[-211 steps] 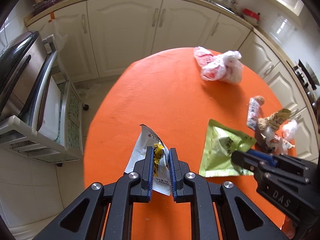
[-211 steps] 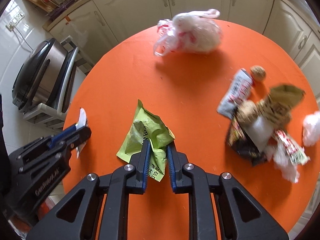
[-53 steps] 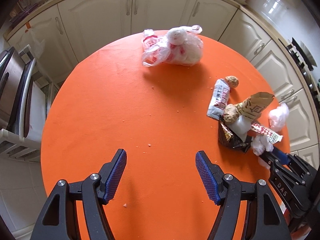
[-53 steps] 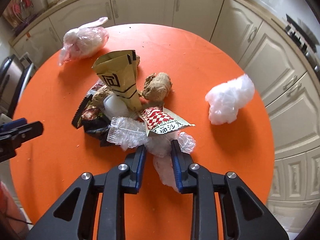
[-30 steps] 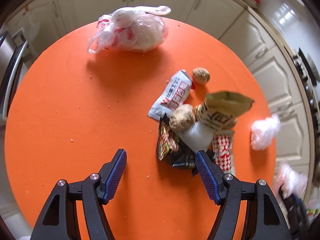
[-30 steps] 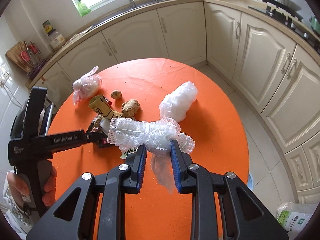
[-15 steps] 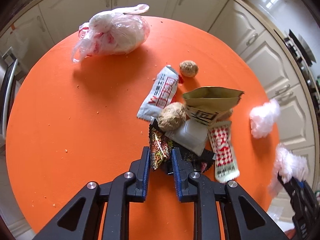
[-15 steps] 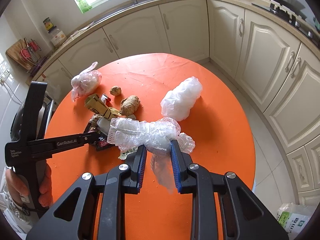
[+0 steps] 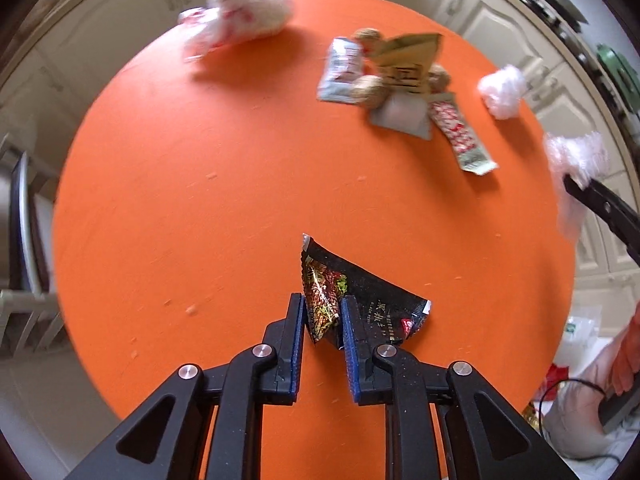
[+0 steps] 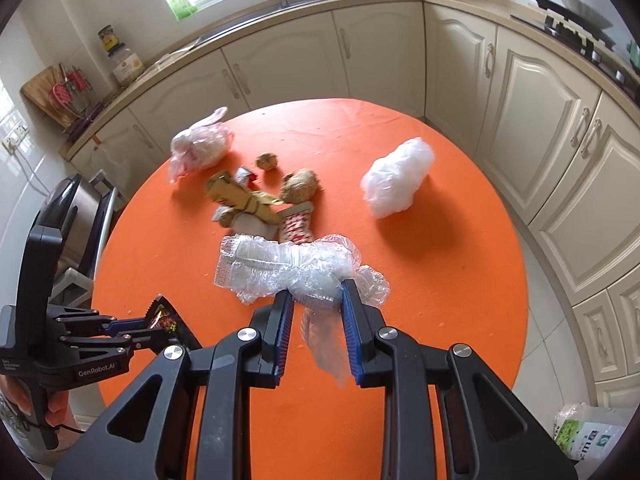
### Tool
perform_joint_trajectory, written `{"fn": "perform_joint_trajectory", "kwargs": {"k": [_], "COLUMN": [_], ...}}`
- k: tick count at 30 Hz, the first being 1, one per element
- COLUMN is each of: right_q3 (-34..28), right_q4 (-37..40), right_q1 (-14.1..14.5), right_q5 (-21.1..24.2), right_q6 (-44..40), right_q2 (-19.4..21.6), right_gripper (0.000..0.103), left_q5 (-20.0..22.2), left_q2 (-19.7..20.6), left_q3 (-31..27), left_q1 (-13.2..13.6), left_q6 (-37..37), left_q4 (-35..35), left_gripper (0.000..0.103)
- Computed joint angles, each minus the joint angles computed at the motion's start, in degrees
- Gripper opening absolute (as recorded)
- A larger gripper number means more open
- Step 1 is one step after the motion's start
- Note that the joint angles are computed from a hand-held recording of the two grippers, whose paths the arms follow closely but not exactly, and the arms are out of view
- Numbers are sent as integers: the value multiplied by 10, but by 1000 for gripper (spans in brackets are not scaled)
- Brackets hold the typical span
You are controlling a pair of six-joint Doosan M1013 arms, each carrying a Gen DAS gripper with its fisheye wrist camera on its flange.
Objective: Collect trash
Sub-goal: 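Carry the dark wrapper and wrapped bottle with both tools to the blue bucket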
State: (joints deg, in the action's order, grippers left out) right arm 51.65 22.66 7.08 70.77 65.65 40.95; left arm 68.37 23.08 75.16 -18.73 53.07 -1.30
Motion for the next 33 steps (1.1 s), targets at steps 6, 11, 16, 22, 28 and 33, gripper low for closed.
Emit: {"fn": "perform_joint_trajectory", "kwargs": {"k": [6,11,16,22,28,33], "right_q3": [27,28,18,13,17,33], "right_q4": [22,40,56,57,55,42], "right_q1": [11,14,11,3,-7,-20], "right_q5": [1,15,29,33,22,-2], "right_q6": [-29,-57,-76,-70,-48,-25], "right_q2": [-18,-17,-9,-4,-7,-20], "right_gripper": [24,24,24,24,24,24], "left_q5": [-14,-17,1,-59,-42,-50], "left_q2": [-21,-24,-11,-17,0,9], "left_q3": [34,41,22,30,-11,-31], "left_q1": [-7,-20,-41,-43,-52,-55], "left_q6": [-174,-316,-386,-324,-236,-164], "left_q4": [11,26,91,85,84,84], "left_gripper": [57,59,51,13,11,11]}}
